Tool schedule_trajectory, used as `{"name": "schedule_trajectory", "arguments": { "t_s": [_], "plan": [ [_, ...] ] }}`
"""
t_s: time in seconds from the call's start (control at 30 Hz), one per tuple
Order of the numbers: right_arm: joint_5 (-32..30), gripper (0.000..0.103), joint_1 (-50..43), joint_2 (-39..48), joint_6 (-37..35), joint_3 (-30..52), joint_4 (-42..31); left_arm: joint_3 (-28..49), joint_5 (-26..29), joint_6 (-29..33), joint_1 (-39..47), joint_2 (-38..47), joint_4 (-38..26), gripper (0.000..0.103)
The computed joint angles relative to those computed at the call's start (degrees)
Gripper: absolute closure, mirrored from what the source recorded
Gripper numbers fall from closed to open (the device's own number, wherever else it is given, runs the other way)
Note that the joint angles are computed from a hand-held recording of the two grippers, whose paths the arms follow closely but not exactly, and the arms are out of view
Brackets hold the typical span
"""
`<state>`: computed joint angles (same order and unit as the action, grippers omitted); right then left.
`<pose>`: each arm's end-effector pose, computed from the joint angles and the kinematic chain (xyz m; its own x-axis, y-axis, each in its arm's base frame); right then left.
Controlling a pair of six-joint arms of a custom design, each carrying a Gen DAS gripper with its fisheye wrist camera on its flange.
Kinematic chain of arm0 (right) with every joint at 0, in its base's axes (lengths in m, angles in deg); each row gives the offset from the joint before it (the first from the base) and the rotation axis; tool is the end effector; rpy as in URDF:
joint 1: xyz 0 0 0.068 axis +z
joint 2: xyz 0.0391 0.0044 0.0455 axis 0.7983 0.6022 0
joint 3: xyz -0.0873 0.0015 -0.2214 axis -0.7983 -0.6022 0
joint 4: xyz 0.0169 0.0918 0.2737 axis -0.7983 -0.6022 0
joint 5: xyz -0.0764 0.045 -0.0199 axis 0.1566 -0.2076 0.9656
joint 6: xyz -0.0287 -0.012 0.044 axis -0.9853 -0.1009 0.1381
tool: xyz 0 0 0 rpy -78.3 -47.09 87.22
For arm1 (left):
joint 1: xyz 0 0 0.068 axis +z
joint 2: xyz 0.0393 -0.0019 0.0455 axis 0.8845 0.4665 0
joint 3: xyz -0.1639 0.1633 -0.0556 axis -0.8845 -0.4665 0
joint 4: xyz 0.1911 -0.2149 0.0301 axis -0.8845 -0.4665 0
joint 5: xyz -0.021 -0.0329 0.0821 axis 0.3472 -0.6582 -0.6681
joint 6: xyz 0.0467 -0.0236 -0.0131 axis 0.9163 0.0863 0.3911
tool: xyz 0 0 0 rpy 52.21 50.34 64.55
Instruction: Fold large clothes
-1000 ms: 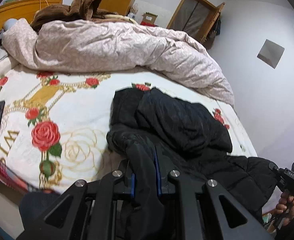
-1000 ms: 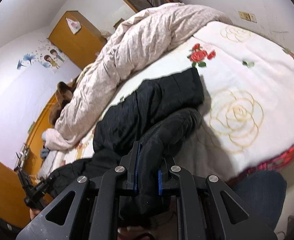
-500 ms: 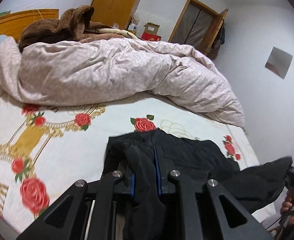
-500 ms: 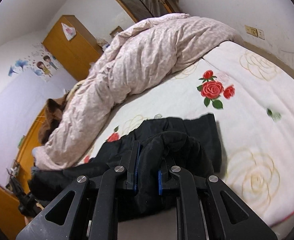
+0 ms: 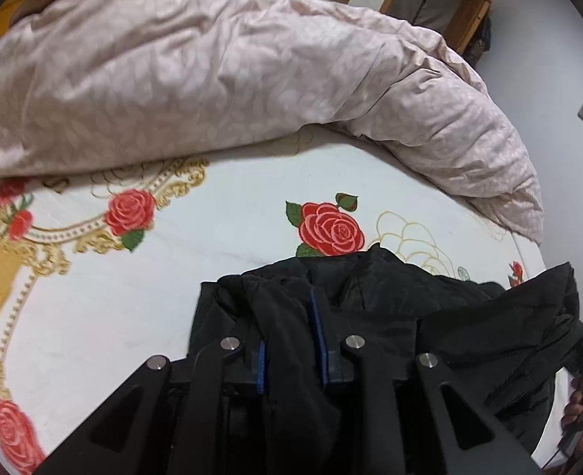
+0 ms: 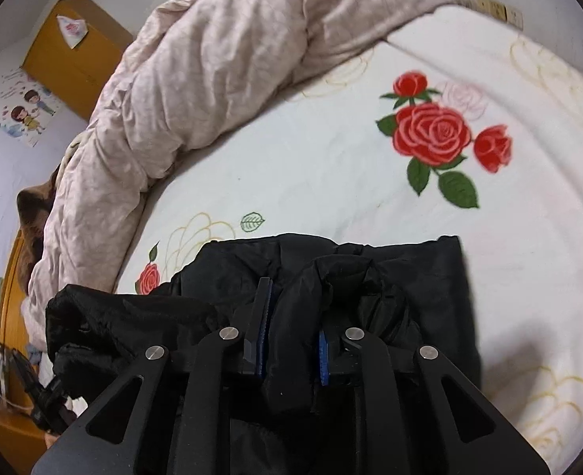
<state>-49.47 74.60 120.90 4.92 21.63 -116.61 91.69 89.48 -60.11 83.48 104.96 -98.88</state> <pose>0.1941 0.0713 0.2068 -0.6015 0.6838 -0.4131 0.4868 0.7237 0.4891 0.3307 0.1090 0.2125 -0.8316 -0.0619 -0.5520 0.1437 0.9359 -0.3215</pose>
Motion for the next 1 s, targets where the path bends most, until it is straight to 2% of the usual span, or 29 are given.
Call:
{"name": "schedule_trajectory", "arguments": {
  "t_s": [0.1, 0.17, 0.2, 0.23, 0.27, 0.3, 0.33, 0.43, 0.53, 0.63, 0.73, 0.83, 0.93, 1.0],
  "plan": [
    [-3.35, 0.08, -2.87, -0.91, -1.44, 0.09, 0.23, 3.24, 1.58, 0.02, 0.23, 2.08, -2.99, 0.078],
    [-5.27, 0.074, -4.18, -3.17, -2.1, 0.49, -0.23, 5.44, 3.19, 1.12, 0.86, 2.88, -5.42, 0.073],
    [-5.39, 0.065, -3.97, -3.52, -1.8, 1.15, -0.41, 6.4, 4.11, 1.62, 1.25, 3.15, -6.56, 0.07],
    [-6.03, 0.05, -4.26, -5.77, -2.14, 1.16, -0.68, 7.32, 5.23, 2.1, 1.67, 3.33, -7.8, 0.063],
    [-6.06, 0.044, -4.12, -6.98, -2.05, 1.41, -0.74, 8.16, 6.64, 2.42, 2.16, 3.46, -8.93, 0.054],
    [-5.09, 0.042, -3.37, -7.9, -1.6, 1.98, -1.16, 8.72, 7.88, 2.37, 2.57, 3.37, -9.6, 0.049],
    [-3.86, 0.041, -2.69, -8.11, -1.31, 2.78, -1.6, 8.93, 8.84, 2.3, 2.9, 2.94, -9.99, 0.042],
    [1.21, 0.039, 0.37, -6.93, -0.4, 5.61, -3.53, 9.8, 9.51, 1.49, 3.28, 1.97, -10.7, 0.038],
    [8.8, 0.039, 5.87, -6.34, 0.13, 8.23, -6.26, 8.83, 9.59, 0.5, 4.03, -0.32, -8.42, 0.032],
    [16.02, 0.039, 11.6, -5.18, -0.16, 10.63, -8.94, 9.46, 10.28, 0.12, 5.15, -1.41, -7.72, 0.03],
    [20.23, 0.039, 16.22, -4.55, 0.77, 11.44, -11.06, 8.59, 11.08, 2.3, 5.97, -3.45, -9.16, 0.03],
    [21.49, 0.039, 20.86, -2.95, 2.7, 10.1, -11.05, 3.46, 11.62, 6.13, 5.46, -7.94, -10.16, 0.03],
    [18.68, 0.039, 22.61, 1.3, 2.84, 7.69, -8.23, -2.02, 10.94, 9.25, 2.26, -10.67, -11.38, 0.03],
    [16.97, 0.039, 22.38, 4.28, 2.22, 6.41, -5.66, -6.08, 8.88, 9.3, -1.26, -12.33, -9.57, 0.03]
  ]
}}
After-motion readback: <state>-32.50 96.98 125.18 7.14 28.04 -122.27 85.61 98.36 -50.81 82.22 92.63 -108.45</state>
